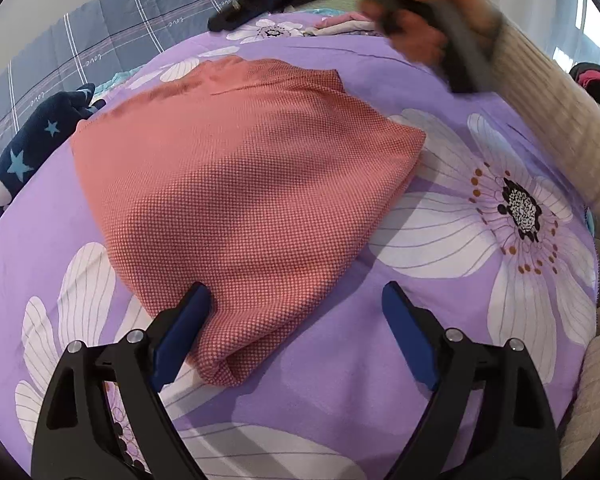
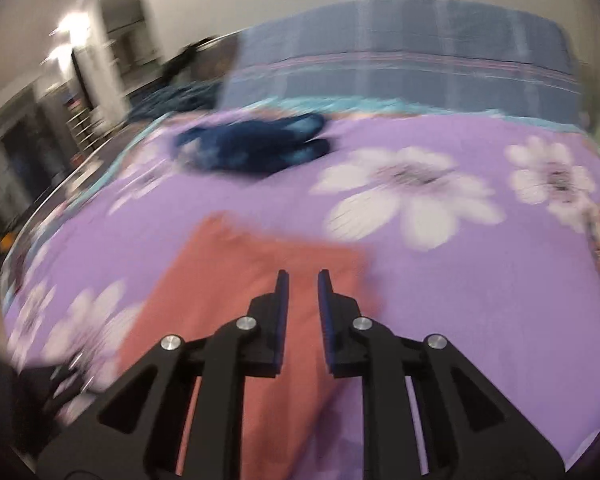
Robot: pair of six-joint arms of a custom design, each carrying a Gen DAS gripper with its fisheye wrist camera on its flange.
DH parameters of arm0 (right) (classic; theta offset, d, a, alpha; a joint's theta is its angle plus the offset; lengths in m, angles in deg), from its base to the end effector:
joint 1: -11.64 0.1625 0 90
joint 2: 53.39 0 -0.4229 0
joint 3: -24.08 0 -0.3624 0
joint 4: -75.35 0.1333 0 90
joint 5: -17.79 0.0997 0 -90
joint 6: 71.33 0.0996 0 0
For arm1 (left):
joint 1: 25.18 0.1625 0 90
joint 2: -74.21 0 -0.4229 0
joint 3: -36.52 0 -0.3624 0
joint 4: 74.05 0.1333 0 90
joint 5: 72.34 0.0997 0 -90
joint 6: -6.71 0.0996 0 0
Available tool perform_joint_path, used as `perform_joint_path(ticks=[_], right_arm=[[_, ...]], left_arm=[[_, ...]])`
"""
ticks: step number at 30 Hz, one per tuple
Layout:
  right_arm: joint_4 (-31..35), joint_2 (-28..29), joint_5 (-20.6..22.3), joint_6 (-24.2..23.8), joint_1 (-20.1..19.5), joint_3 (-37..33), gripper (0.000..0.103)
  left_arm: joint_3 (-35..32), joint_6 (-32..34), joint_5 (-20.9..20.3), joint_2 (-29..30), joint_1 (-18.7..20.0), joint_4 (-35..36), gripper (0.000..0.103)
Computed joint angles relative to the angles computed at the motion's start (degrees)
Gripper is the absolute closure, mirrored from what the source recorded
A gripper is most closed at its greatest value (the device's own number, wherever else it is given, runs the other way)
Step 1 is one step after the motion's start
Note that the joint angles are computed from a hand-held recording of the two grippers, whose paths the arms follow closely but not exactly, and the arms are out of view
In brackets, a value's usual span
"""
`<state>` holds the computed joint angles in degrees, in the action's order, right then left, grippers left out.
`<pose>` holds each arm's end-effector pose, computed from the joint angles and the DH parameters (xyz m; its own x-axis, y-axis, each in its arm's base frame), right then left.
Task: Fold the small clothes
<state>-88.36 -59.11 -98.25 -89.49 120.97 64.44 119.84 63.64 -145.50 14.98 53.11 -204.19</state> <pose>0.3668 -0.7750 -0.0080 -0.8125 -0.2628 0.5203 -0.5370 0.6848 -0.4926 0.0229 -0.6883 0.3139 -0.3568 0.8518 -0.3836 0.9054 0.4164 0.0824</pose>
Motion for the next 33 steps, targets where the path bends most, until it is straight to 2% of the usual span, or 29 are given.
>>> perform_joint_path(ticks=[2,4,5,7,10,13,15,18,21,23,24,25,28,33], right_arm=[[2.57,0.07,-2.28,1.13,0.70,2.06,0.085],[2.97,3.19,-10.74,-0.07,1.28,0.63,0.085],[1.06,4.01,-12.41,-1.06,1.39,0.65,0.085],[-3.08,3.63,-12.60,-0.33,1.60,2.80,0.083],[-5.90,0.69,-10.46,3.70,2.49,7.37,0.062],[-10.44,-0.86,-9.00,1.33,3.54,11.35,0.060],[-10.70,-1.02,-9.21,0.92,3.62,12.48,0.056],[-6.94,-0.26,-11.74,5.02,3.03,11.55,0.056],[-9.73,-1.38,-9.34,7.52,2.16,14.81,0.055],[-10.59,-2.05,-8.29,8.56,2.02,15.98,0.053],[-11.00,-2.58,-7.71,9.30,1.98,16.77,0.052],[-11.22,-2.88,-7.88,9.75,2.04,17.17,0.045],[-13.26,-4.74,-7.90,11.01,2.03,20.10,0.043],[-14.19,-8.90,-2.69,16.86,-0.04,25.40,0.041]], left_arm=[[-0.37,-0.08,-0.10,0.21,-0.02,0.13,0.015],[-0.90,-0.60,-1.06,-0.13,0.14,1.33,0.018],[-1.25,-1.03,-1.59,-0.32,0.21,2.15,0.020],[-2.65,-2.66,-2.94,-0.62,0.43,3.60,0.023],[-2.31,-4.86,-4.38,-2.00,0.73,-0.85,0.023],[-4.04,-8.29,-5.57,-1.77,1.17,-4.01,0.023],[-5.27,-9.59,-3.68,-0.58,0.93,-5.68,0.023],[-7.20,-9.32,-1.82,1.71,0.70,-7.23,0.023],[-8.53,-10.39,0.73,3.99,0.41,-8.22,0.023],[-10.57,-11.77,2.12,5.56,0.39,-6.34,0.023],[-11.30,-12.50,2.30,6.20,0.45,-5.44,0.023],[-10.74,-12.76,2.33,6.05,0.47,-5.53,0.023],[-10.56,-12.96,2.31,6.09,0.53,-5.28,0.022],[-12.80,-14.24,1.10,6.76,0.72,-2.16,0.022]])
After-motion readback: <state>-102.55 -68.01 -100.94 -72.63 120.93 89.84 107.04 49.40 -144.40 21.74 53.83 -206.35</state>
